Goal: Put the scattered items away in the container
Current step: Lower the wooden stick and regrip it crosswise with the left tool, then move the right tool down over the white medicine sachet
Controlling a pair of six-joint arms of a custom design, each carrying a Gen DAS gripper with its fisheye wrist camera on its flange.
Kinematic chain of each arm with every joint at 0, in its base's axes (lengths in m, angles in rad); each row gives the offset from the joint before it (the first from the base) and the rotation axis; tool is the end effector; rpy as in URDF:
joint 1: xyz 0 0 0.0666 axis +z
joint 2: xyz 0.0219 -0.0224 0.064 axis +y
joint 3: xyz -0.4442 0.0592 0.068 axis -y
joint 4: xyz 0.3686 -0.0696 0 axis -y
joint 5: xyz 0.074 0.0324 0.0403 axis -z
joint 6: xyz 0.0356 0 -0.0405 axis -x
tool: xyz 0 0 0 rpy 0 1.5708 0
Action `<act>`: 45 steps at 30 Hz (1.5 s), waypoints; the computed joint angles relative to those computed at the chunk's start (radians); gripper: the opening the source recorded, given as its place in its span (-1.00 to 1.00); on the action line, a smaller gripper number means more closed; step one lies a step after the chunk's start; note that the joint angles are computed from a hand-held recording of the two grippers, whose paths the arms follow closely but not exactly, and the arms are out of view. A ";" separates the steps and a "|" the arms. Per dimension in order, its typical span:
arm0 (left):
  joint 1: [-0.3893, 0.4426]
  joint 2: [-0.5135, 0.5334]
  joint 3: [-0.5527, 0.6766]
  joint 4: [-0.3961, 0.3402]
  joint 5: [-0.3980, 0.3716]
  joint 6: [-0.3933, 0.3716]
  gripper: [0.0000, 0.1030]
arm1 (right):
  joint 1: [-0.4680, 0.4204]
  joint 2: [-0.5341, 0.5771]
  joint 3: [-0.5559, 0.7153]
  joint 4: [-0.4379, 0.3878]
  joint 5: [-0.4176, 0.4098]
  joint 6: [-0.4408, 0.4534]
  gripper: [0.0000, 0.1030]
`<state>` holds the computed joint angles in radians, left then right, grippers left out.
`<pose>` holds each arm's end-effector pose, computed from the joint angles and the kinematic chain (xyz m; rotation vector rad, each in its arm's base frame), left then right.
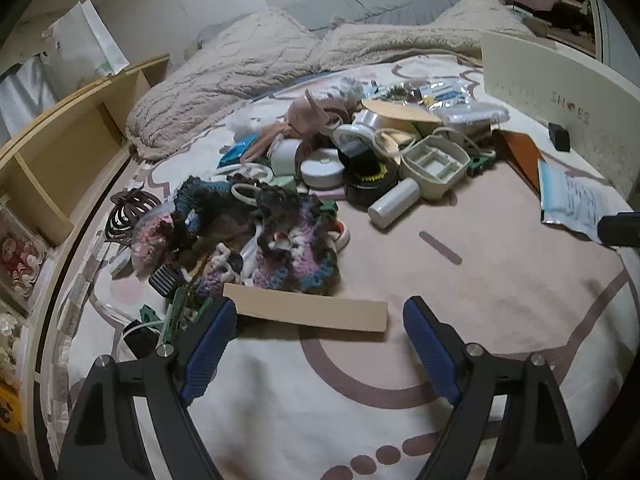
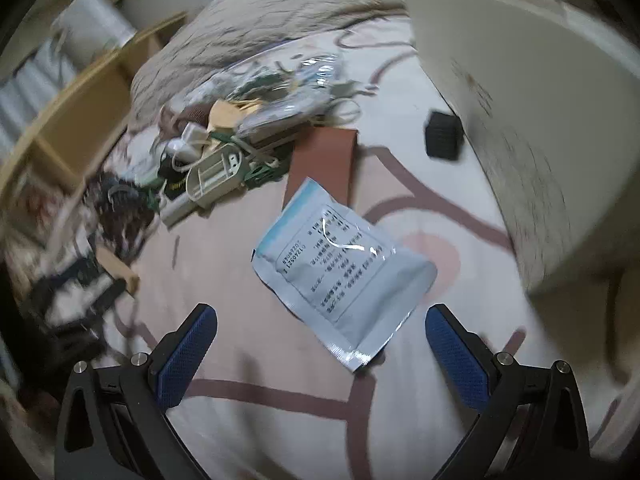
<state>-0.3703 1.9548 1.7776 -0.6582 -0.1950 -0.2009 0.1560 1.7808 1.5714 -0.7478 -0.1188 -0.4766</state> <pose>0.6429 -0.2426 0.3711 0.5868 2.3180 0.1550 0.5964 0.0977 0.3847 0.3618 2.5408 0.3979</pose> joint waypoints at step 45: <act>0.020 0.056 0.104 -0.139 0.077 -0.058 0.32 | 0.019 0.071 0.098 -0.033 0.008 0.057 1.00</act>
<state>-0.3508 2.0108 1.8812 -0.7972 -0.1177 -0.2590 0.1745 1.8518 1.6699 -0.7813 -0.1103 -0.4194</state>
